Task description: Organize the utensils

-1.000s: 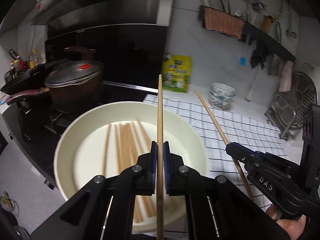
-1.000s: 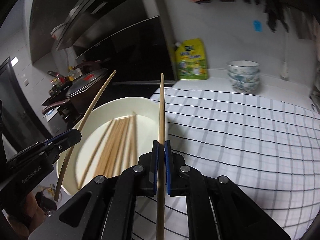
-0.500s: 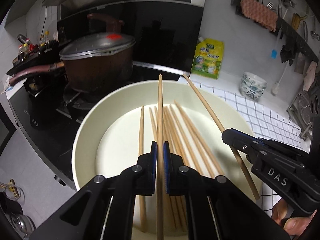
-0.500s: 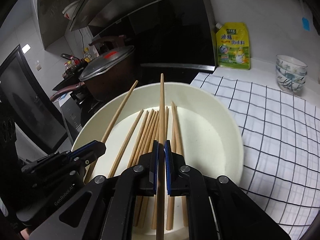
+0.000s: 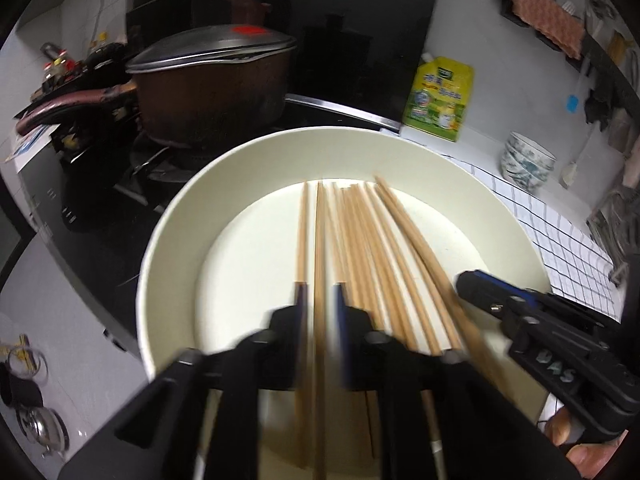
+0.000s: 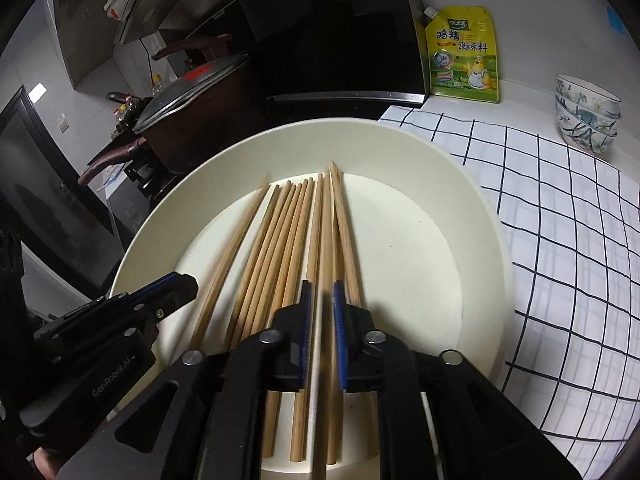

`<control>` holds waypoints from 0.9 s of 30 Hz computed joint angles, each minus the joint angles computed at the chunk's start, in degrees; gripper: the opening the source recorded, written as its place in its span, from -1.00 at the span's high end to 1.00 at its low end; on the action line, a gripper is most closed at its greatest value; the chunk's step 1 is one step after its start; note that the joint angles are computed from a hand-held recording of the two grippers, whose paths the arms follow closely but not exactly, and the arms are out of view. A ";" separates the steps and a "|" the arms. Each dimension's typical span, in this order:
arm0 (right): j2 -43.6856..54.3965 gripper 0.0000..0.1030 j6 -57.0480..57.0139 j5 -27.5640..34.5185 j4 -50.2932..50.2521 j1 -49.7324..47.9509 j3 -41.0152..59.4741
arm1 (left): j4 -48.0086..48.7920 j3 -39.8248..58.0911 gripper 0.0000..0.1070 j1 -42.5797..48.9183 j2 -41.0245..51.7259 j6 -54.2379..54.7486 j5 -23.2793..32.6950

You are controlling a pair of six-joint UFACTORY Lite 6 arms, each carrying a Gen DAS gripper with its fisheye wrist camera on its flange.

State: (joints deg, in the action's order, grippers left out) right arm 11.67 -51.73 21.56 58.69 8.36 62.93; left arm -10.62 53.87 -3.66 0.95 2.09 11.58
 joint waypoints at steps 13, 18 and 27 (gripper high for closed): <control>-10.40 0.43 -0.44 -5.09 -1.19 -0.43 -8.84 | 19.07 -4.97 -0.48 1.20 -7.79 -19.28 -1.88; -14.18 0.25 -3.52 -7.54 2.74 -0.75 -12.78 | 26.96 -6.51 -0.54 0.63 -10.14 -27.23 -1.21; -18.85 0.04 -2.00 -10.36 0.76 0.41 -18.14 | 40.43 -9.55 -0.69 -2.18 -14.71 -41.07 0.26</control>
State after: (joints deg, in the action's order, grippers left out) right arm -7.18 -53.73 11.21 59.45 8.77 44.78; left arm 29.81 44.31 -5.84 -13.76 -38.98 11.84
